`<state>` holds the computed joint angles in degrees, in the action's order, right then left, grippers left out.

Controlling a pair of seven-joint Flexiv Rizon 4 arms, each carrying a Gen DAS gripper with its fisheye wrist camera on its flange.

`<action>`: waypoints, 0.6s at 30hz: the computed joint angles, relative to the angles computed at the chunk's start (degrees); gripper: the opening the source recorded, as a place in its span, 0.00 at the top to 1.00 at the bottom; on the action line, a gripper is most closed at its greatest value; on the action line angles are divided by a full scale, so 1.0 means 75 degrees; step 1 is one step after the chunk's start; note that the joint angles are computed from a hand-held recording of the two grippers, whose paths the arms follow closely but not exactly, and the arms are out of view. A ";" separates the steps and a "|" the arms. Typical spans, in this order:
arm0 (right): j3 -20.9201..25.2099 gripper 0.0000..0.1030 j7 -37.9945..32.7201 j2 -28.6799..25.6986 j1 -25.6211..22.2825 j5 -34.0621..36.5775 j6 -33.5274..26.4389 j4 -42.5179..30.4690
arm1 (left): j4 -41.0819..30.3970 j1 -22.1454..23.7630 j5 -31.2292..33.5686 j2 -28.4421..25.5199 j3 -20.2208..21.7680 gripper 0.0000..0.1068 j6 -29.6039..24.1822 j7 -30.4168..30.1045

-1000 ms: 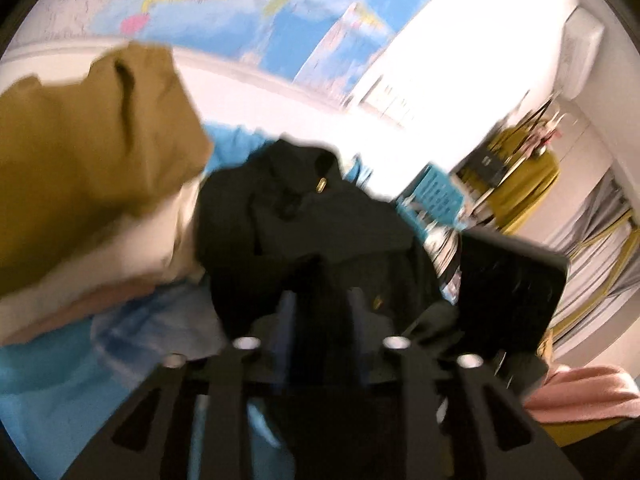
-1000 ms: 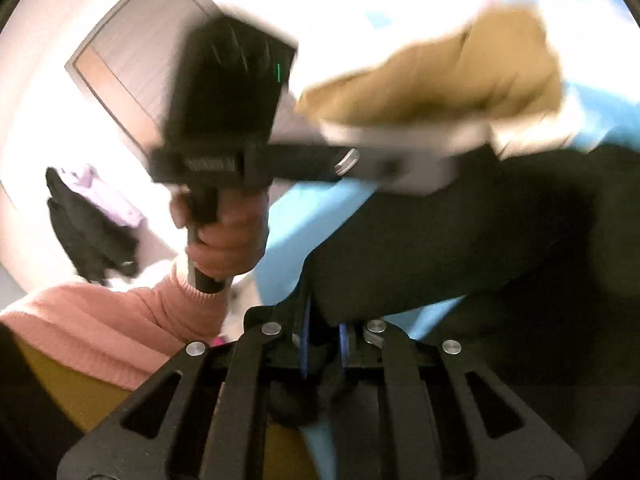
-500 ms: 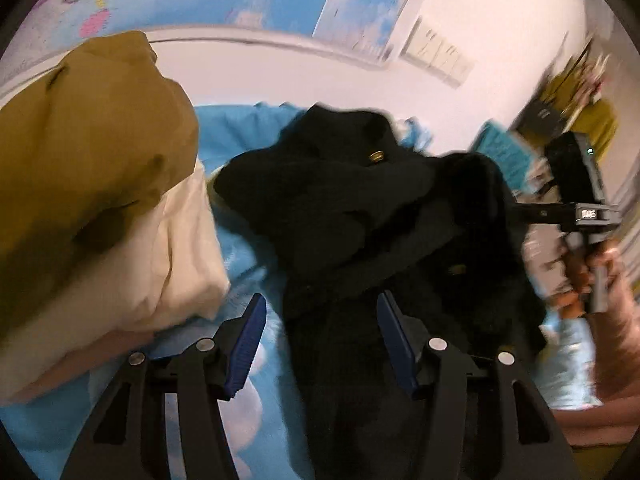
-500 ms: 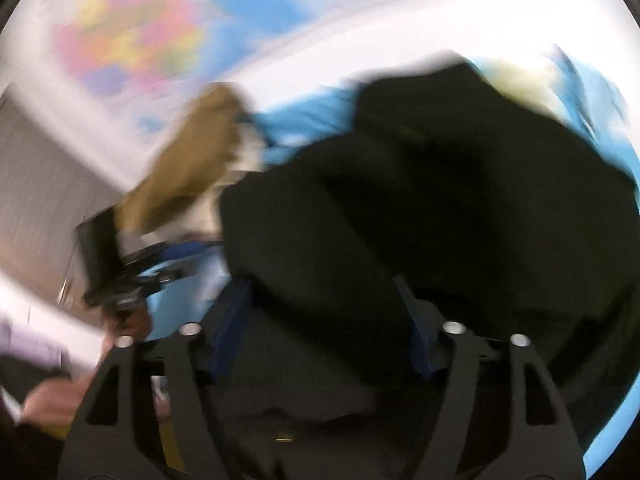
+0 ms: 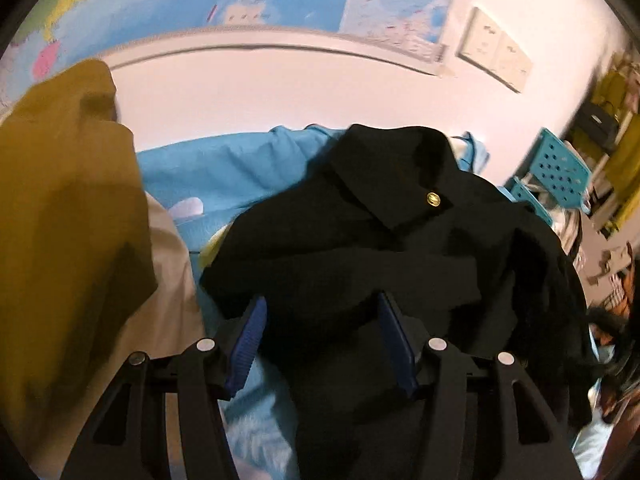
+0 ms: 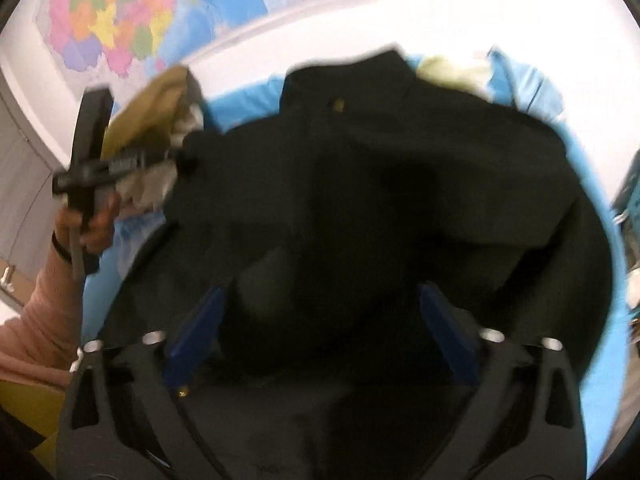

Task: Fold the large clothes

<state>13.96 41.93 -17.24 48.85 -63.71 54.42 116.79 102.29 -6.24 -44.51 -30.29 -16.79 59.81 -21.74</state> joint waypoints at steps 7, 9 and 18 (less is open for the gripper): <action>-0.0350 0.81 0.3826 0.1654 -0.0924 -0.3960 0.1114 0.1392 | -0.0884 -0.0309 0.0848 -0.0545 0.0385 0.54 0.0293 -0.1602; -0.0215 0.74 0.4928 0.2288 -0.1425 -0.4415 0.1001 0.1960 | -0.0929 -0.0323 0.1079 -0.0585 0.0389 0.54 0.0393 -0.1832; 0.1129 0.16 0.4236 0.3032 -0.1775 -0.1692 -0.0328 0.2959 | -0.0143 0.0113 0.1194 -0.0163 -0.0160 0.51 0.1076 -0.1568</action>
